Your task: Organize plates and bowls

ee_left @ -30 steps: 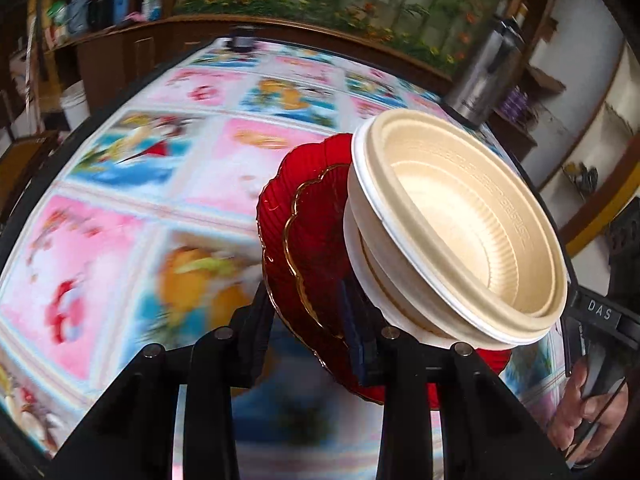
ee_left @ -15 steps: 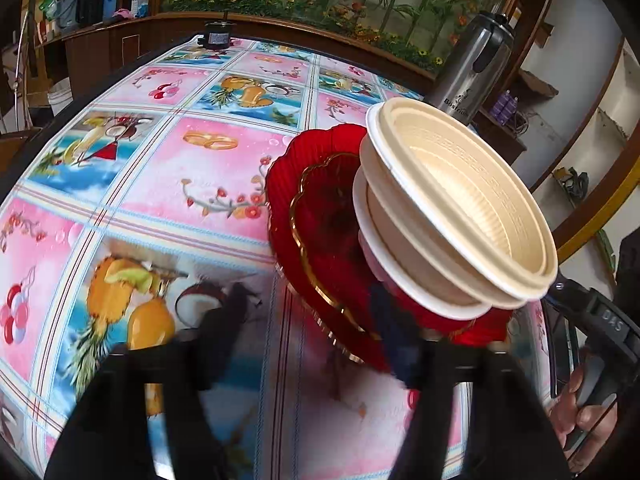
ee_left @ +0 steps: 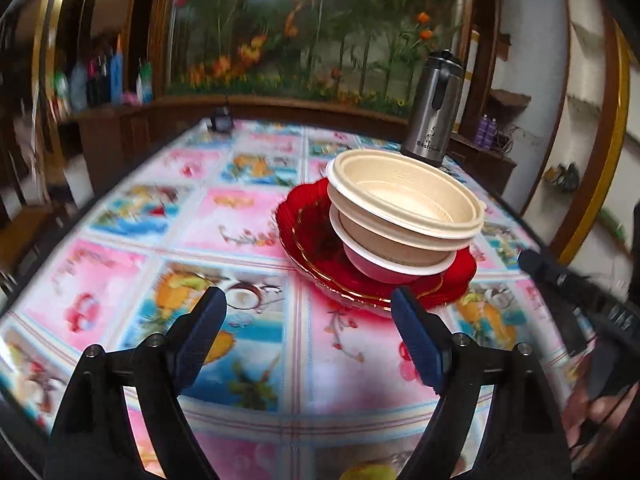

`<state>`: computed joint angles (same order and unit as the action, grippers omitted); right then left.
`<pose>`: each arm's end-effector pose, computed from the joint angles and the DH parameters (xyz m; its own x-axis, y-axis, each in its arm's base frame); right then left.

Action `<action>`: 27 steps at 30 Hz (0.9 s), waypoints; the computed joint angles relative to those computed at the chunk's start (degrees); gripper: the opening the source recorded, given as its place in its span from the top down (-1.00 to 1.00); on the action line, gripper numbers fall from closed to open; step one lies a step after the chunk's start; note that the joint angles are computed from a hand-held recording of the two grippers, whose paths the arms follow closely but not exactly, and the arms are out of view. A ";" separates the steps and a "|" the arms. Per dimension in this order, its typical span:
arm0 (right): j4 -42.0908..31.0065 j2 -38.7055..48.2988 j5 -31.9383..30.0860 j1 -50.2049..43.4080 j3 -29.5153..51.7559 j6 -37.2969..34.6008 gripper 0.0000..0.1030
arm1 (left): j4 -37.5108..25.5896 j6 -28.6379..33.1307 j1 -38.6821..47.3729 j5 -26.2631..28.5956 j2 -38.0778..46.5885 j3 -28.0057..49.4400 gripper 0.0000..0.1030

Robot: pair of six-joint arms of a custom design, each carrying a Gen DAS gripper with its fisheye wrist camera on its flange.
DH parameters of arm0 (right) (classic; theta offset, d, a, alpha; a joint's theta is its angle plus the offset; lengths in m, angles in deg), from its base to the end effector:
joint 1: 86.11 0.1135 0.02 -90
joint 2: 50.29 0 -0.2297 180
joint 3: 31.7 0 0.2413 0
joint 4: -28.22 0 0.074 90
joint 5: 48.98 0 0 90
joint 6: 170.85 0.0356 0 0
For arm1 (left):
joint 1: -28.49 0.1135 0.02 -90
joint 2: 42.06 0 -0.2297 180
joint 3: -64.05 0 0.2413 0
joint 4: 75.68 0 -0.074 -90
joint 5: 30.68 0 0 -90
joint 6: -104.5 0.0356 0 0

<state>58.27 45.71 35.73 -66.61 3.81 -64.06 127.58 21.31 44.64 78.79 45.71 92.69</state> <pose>0.2414 0.0890 0.0765 -0.5749 0.1016 -0.8119 -0.2520 0.9221 0.2938 0.2166 0.0504 0.0729 -0.5592 -0.0455 -0.8278 0.0640 0.9931 -0.0978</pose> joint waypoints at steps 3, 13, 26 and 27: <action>4.07 -0.76 2.43 2.09 -2.50 0.52 -0.76 | 3.45 0.34 -1.70 -3.70 -0.58 -2.51 -0.76; 4.60 1.18 8.60 7.24 -2.86 -0.69 -0.95 | 8.57 1.21 -7.09 -13.76 2.26 -4.03 -0.80; 3.80 2.17 9.35 7.74 -1.93 -1.33 -0.98 | 8.17 3.37 -10.72 -23.18 4.61 -3.24 -0.80; 3.66 2.00 9.64 7.98 -1.95 -1.45 -0.98 | 7.84 3.46 -10.87 -23.23 4.30 -3.33 -0.80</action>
